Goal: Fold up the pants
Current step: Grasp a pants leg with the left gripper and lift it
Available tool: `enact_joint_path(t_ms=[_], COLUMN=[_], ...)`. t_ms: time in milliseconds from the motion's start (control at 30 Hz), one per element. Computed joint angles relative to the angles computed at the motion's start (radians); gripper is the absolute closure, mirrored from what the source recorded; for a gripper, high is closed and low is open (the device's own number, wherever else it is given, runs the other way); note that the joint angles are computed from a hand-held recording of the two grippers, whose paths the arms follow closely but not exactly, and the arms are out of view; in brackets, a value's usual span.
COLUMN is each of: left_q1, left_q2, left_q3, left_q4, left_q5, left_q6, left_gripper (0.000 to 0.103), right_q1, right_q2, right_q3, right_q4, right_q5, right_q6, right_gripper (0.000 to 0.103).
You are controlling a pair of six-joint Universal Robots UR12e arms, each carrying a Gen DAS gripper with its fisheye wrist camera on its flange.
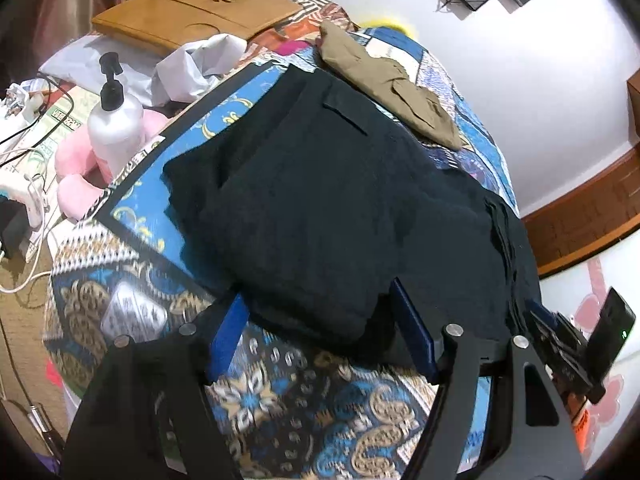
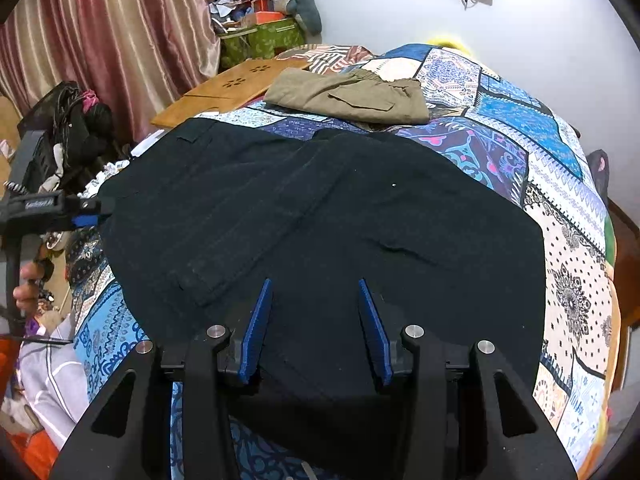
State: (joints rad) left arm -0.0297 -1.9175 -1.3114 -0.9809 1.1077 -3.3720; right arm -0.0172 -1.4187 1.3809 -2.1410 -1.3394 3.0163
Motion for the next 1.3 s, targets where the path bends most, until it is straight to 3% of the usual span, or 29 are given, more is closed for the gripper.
enact_joint_path(t_ms=[233,300,367,433,567,667,800,1033,1300], left_q1=[-0.004,-0.009,-0.013,-0.018,-0.032,-0.066,-0.098,-0.126,-0.192], left_q2=[-0.039,-0.05,-0.059,-0.065,-0.059,-0.051,-0.036,-0.039,-0.062], left_q3=[0.045,0.068,0.084,0.097,0.095,0.103,0.112,0.174,0.245], left_q4=[-0.013,-0.029,-0.035,-0.025,0.029,0.084,0.185,0.243,0.298], left_q5=[0.026,0.05,0.083,0.118,0.166,0.286,0.355,0.306,0.289], left_q6=[-0.023,-0.021,-0.014,0.008,0.066,0.144,0.233,0.305,0.396], left_gripper=[0.033,0.037,0.056,0.068,0.081,0.084,0.085,0.086,0.089], right_q1=[-0.003,-0.001,-0.001,-0.001,-0.001,-0.003,-0.018,-0.06,-0.097], right_q2=[0.005,0.006,0.008,0.008,0.01,0.009,-0.006,-0.057,-0.1], right_q3=[-0.001,-0.005,-0.01,-0.01,-0.014,-0.02,-0.009,0.052,0.13], right_q4=[-0.003,0.001,0.009,0.011,0.016,0.021,-0.007,-0.057,-0.077], right_q5=[0.022,0.018,0.018,0.019,0.017,0.013,0.006,0.0,-0.005], right_q6=[0.02,0.02,0.019,0.02,0.026,0.035,0.065,0.136,0.17], right_gripper=[0.062,0.062,0.062,0.061,0.061,0.062,0.061,0.061,0.061])
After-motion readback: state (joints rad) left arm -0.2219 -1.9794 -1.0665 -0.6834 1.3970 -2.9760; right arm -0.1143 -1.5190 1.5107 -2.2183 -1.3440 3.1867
